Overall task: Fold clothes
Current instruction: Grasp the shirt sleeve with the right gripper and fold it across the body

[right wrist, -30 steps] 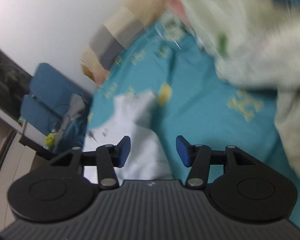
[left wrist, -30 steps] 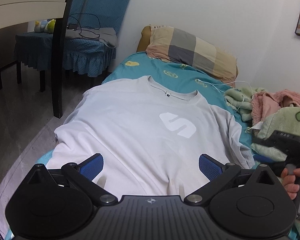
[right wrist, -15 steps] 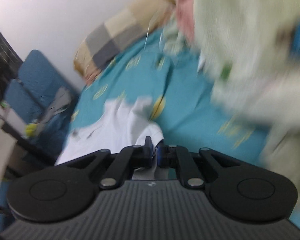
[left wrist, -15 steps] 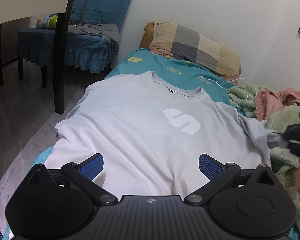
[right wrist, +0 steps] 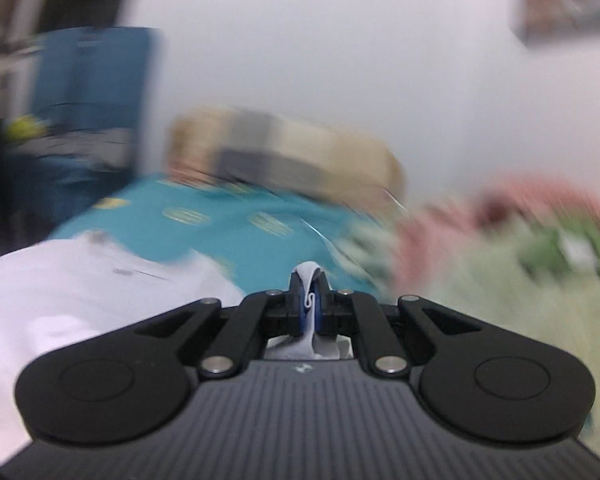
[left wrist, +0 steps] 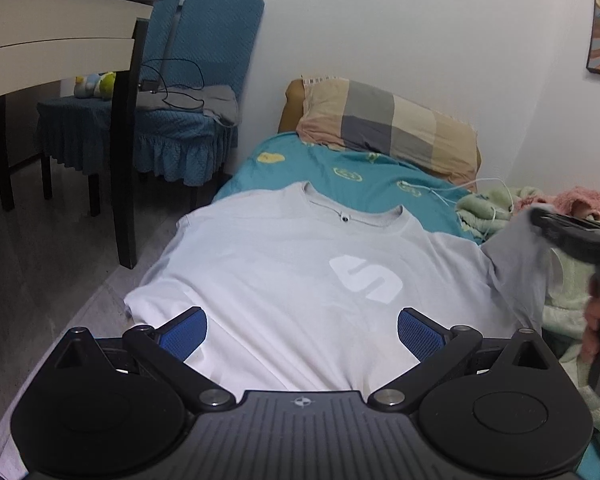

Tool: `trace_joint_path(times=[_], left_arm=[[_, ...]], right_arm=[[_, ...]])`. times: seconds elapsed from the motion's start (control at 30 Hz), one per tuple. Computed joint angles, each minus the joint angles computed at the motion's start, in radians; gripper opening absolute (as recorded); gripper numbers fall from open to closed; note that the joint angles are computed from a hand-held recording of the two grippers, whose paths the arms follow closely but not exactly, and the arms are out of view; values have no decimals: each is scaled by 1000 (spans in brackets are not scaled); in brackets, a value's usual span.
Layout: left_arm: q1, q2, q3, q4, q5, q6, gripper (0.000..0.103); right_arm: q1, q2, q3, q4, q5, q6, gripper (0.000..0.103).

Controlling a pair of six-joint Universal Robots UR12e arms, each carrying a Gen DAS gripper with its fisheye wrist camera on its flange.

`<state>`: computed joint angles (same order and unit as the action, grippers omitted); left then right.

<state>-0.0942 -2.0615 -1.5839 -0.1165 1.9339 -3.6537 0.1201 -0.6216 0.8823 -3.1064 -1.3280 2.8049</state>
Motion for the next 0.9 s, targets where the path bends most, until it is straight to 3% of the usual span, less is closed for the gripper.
trace_joint_path(times=[0.1,0.23,0.27,0.3,0.33,0.37,0.47,0.6,0.73,0.9], left_arm=[[10,7,-14,12,-7,-17,103],[18,9,-20,1,-9,-4,102],[19,8,-18,-5,-14,5,102],[20,6,-17,-7,-21,13,102],[20,4,-15,-9,-27,23,102],[19,3,-14,-9,-31,38,102],[12,-1,-13,-4,-39,87,102],[-4,-5,-12,17,-37,161,100],[-22,-10,-4,20,-39,227,99],[-42,-48,53,23,-86,360,92]], right_arm=[[24,-16,41,31,124,-130,9],[36,-34,64,309,185,-153,13],[35,-36,61,381,192,-146,28],[31,-43,65,427,198,-119,51],[24,-54,80,444,212,-86,59],[15,-73,106,437,229,-42,64],[-12,-137,167,467,251,88,64],[-42,-243,263,475,169,263,64],[-79,-333,391,370,193,386,64],[-93,-349,422,262,149,450,64]])
